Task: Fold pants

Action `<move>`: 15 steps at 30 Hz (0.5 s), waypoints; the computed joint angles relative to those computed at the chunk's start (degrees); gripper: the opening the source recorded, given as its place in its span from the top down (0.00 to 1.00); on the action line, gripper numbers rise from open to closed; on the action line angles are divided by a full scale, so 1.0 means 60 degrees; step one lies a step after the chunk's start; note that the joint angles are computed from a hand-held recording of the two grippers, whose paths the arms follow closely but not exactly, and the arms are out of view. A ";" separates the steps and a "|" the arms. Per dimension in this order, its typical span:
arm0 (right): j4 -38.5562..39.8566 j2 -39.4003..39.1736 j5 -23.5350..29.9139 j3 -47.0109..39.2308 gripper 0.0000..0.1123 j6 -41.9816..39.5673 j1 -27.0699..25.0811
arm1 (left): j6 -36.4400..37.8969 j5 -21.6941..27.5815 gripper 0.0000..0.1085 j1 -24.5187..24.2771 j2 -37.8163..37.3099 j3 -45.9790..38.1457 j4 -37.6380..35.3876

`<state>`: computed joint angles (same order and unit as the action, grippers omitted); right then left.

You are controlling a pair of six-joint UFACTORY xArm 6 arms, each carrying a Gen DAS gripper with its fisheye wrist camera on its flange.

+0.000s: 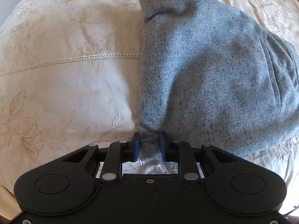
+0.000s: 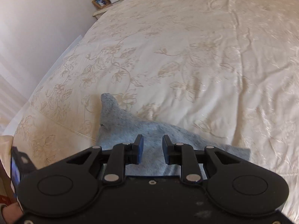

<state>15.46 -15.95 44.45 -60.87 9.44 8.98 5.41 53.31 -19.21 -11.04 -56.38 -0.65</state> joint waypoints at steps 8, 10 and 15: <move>0.1916 0.4197 0.1825 -0.4300 0.77 -0.2630 0.0888 | -0.0389 -0.0046 0.71 0.0519 0.0172 -0.0028 -0.0908; 0.0792 0.5142 0.2171 -0.5248 0.78 -0.2589 0.1198 | -0.0286 -0.0262 0.71 0.0491 0.0022 0.0179 -0.0825; -0.1675 0.6526 0.1667 -0.6440 0.85 -0.1304 0.1141 | -0.0186 -0.0416 0.71 0.0362 -0.0470 0.0596 -0.0537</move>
<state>5.41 23.20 54.45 -99.51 1.62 15.82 4.29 50.81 -17.04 -13.86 -52.80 -3.88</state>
